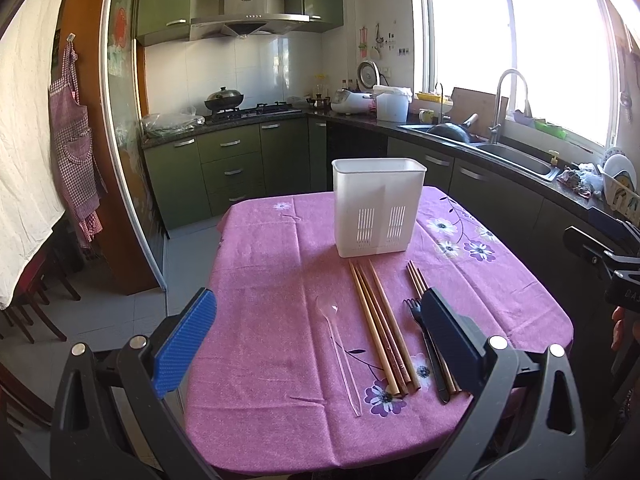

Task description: Organize utensils

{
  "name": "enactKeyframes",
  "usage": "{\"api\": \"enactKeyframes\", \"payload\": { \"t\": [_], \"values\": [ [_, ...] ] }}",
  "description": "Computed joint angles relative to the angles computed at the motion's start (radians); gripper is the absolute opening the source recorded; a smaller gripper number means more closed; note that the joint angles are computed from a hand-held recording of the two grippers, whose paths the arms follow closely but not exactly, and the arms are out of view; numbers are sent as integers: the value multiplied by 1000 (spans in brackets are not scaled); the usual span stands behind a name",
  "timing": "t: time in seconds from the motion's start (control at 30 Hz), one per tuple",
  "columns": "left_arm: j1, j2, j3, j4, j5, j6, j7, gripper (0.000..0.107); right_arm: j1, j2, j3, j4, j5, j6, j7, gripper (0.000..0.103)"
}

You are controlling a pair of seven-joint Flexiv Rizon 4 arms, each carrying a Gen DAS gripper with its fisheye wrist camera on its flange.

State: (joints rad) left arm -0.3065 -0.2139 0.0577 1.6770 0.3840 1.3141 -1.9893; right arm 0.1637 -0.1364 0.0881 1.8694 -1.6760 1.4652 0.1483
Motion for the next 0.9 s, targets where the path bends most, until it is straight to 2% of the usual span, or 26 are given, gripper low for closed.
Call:
{"api": "enactKeyframes", "payload": {
  "t": [0.13,0.3,0.5,0.53,0.6,0.7,0.77,0.9],
  "values": [
    [24,-49,-25,-40,-76,-64,65,97,30,-47,-4,-6,219,-46,-161,99],
    [41,-133,-45,-138,-173,-195,154,97,76,-122,18,-47,590,-107,-496,99],
    [40,-240,-61,-280,-259,-372,248,95,95,-215,88,-161,922,-217,-826,98],
    [38,-258,-60,-305,-269,-401,256,93,98,-228,95,-180,961,-232,-866,96],
    [38,-288,-63,-344,-296,-459,269,81,118,-243,87,-206,1003,-269,-906,90],
    [44,-333,-68,-404,-340,-548,276,69,143,-264,76,-237,1066,-298,-964,79],
    [46,-362,-70,-438,-363,-603,275,62,165,-273,56,-254,1093,-326,-984,63],
    [44,-411,-61,-506,-377,-694,255,56,194,-287,28,-277,1164,-348,-1039,57]
  ]
}}
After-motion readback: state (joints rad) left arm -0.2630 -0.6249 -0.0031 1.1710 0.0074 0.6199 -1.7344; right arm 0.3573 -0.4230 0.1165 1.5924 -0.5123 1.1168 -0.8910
